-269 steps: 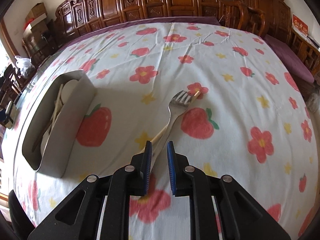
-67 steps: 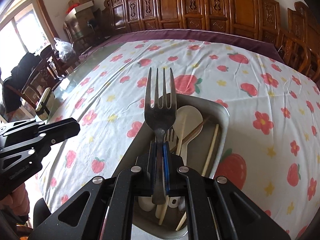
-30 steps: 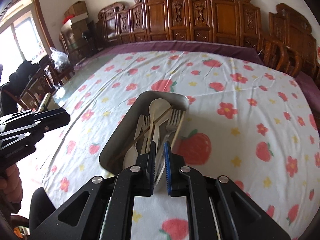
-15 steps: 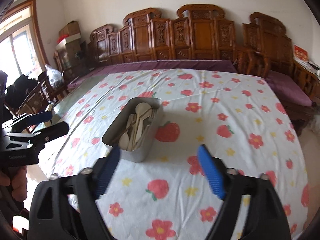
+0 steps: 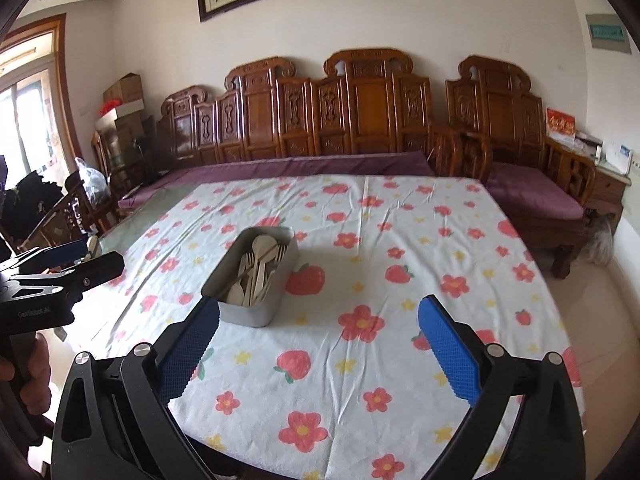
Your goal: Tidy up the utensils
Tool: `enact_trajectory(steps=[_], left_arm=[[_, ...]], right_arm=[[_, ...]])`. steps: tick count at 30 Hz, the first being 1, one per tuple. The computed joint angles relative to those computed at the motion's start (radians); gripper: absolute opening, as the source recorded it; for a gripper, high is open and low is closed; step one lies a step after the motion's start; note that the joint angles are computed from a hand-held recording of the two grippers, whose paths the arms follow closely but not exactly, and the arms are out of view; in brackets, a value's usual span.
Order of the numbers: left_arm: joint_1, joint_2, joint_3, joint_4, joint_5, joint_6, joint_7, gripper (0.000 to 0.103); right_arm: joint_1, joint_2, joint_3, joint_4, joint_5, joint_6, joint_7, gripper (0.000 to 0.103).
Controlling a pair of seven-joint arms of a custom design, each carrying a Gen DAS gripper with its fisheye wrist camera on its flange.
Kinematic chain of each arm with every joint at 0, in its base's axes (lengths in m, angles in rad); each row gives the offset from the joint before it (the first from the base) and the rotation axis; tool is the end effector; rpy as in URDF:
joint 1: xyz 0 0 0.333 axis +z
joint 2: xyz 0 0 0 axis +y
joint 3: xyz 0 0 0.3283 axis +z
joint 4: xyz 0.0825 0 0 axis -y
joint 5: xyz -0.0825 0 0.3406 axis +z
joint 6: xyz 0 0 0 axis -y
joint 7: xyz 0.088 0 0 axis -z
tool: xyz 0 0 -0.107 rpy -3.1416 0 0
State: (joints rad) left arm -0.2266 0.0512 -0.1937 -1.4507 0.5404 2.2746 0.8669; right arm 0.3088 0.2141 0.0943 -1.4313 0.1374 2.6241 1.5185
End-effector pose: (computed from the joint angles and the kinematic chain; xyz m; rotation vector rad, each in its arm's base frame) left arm 0.5276 -0.2173 0.7511 -1.7478 1.5777 -0.7863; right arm 0.5876 0.2375 0.7067 -1.8127 1.2555 -0.5366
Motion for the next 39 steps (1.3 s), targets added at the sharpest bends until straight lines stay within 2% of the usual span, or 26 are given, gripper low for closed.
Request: enact_trajectory(steps=[11, 18, 39], left_arm=[[-0.035, -0.024, -0.024, 0.088, 0.129, -0.055, -0.059, 0.095], [-0.041, -0.046, -0.036, 0.09, 0.191, -0.063, -0.101, 0.095], [-0.032, -0.059, -0.048, 0.08, 0.193, -0.047, -0.117, 0.095]], right_arm=[[0.013, -0.087, -0.007, -0.029, -0.044, 0.107, 0.032, 0.1], [0.007, -0.125, -0.011, -0.047, -0.06, 0.149, 0.052, 0.1], [0.008, -0.142, -0.007, -0.076, -0.075, 0.161, 0.075, 0.1]])
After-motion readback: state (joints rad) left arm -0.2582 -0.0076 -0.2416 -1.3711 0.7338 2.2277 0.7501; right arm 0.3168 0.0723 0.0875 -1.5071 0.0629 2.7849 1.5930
